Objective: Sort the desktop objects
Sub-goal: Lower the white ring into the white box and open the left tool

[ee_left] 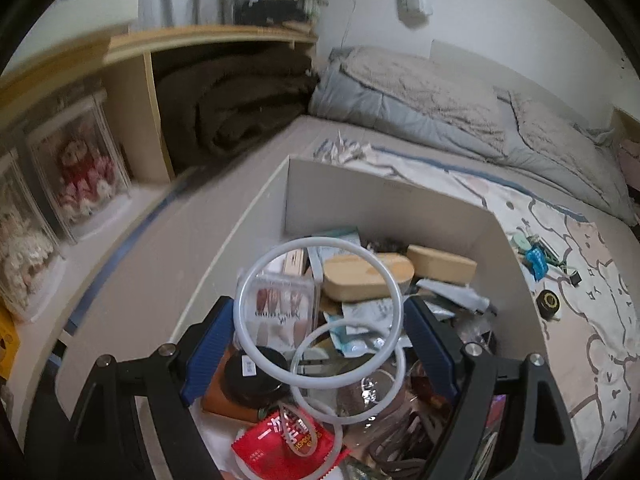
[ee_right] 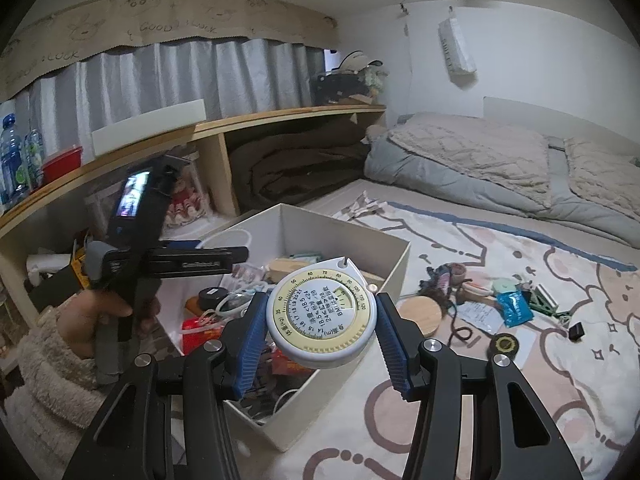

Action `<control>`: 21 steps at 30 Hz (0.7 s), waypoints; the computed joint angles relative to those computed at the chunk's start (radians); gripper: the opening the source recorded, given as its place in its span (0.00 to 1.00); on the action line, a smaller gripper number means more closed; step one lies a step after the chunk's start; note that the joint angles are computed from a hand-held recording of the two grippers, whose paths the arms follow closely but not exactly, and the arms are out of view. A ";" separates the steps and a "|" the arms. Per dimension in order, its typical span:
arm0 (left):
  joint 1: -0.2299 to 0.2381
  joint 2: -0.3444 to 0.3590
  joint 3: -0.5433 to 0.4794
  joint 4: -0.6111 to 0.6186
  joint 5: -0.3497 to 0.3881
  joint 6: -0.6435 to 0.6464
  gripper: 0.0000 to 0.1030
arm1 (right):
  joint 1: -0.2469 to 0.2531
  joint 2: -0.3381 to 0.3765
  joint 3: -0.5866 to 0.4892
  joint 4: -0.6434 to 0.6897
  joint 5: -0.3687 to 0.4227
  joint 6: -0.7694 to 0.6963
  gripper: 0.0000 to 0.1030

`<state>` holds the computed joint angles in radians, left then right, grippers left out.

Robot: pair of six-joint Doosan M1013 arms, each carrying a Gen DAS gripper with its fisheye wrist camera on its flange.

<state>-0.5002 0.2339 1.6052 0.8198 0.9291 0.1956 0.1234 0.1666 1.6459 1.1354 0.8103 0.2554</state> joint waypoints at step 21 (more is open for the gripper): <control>-0.012 -0.001 0.000 0.015 0.049 0.001 0.90 | 0.067 0.059 -0.049 -0.122 0.050 0.103 0.52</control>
<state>-0.5123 0.2329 1.6050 0.8350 0.9785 0.1969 0.1899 0.2255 1.5969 1.0130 0.8602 0.3586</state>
